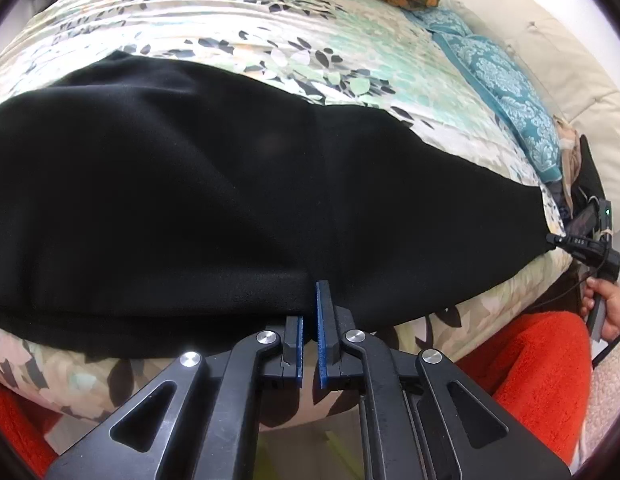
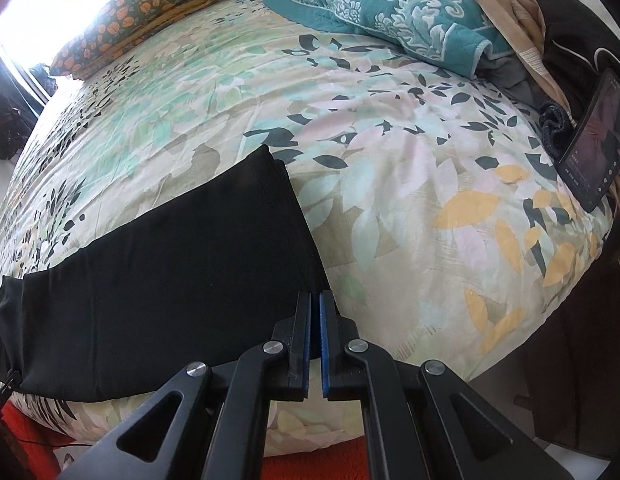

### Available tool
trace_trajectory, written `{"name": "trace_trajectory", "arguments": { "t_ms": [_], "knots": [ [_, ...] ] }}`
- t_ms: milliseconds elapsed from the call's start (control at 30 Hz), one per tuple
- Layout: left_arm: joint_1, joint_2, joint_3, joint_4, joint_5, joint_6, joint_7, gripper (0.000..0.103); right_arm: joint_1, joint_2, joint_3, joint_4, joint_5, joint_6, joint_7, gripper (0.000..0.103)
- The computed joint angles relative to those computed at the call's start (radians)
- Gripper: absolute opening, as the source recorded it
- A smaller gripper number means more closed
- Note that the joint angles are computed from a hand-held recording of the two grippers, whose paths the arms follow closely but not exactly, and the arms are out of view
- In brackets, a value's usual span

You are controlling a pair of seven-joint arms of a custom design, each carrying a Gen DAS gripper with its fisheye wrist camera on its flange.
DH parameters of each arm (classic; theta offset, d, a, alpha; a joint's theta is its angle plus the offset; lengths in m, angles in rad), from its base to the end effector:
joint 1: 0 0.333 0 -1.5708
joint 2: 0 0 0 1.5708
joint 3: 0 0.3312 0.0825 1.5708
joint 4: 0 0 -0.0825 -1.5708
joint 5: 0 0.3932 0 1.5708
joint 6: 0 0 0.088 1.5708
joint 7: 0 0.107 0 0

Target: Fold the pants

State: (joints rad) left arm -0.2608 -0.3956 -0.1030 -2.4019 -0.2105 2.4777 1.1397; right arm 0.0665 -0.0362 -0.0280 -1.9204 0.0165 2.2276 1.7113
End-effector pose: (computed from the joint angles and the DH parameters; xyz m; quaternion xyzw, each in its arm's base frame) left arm 0.4355 -0.1692 0.5229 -0.7515 0.6141 -0.2390 0.0306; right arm 0.5884 0.0230 0.5531 -0.6573 0.7339 -0.1035 0.1361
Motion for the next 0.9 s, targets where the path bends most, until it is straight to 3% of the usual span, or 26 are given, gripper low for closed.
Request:
{"name": "trace_trajectory", "arguments": {
  "t_ms": [67,100,133,167,200,300,367,533,667,800,900],
  "knots": [
    [-0.001,-0.004,0.003,-0.002,-0.004,-0.029,0.002,0.014,0.002,0.006,0.002,0.007,-0.016,-0.01,0.01,0.005],
    [-0.001,-0.016,0.005,-0.009,-0.005,-0.04,0.005,0.018,0.002,0.009,0.002,0.01,-0.021,-0.015,0.013,0.015],
    [0.0,-0.035,0.007,-0.019,-0.005,-0.052,0.008,0.03,0.002,0.009,0.001,0.012,-0.028,-0.018,0.026,0.024],
    [0.0,-0.06,0.01,-0.029,-0.004,-0.069,0.013,0.042,0.002,0.004,0.001,0.006,-0.036,-0.011,0.038,0.056],
    [0.0,-0.089,0.015,-0.041,-0.004,-0.086,0.017,0.045,0.002,-0.013,0.002,-0.01,-0.053,0.016,0.058,0.081],
    [0.014,-0.216,0.048,-0.103,-0.009,-0.113,0.021,0.046,0.001,-0.086,0.026,-0.065,-0.168,0.112,0.145,0.083],
    [0.072,-0.311,0.071,-0.149,0.018,-0.11,-0.02,0.046,0.012,-0.125,0.045,-0.086,-0.18,0.147,0.153,0.083],
    [0.361,-0.456,0.154,-0.214,0.165,-0.087,-0.207,0.054,0.107,-0.177,0.08,-0.133,0.032,0.225,0.057,0.085],
    [0.455,-0.441,0.303,-0.195,0.159,-0.157,-0.205,0.055,0.197,-0.144,0.125,-0.166,0.183,0.302,0.003,0.085],
    [0.502,-0.382,0.376,-0.188,0.129,-0.209,-0.143,0.053,0.244,-0.069,0.162,-0.181,0.17,0.373,0.023,0.085],
    [0.528,-0.34,0.377,-0.188,0.09,-0.217,-0.117,0.053,0.264,-0.022,0.172,-0.159,0.085,0.342,0.062,0.085]
  ]
}}
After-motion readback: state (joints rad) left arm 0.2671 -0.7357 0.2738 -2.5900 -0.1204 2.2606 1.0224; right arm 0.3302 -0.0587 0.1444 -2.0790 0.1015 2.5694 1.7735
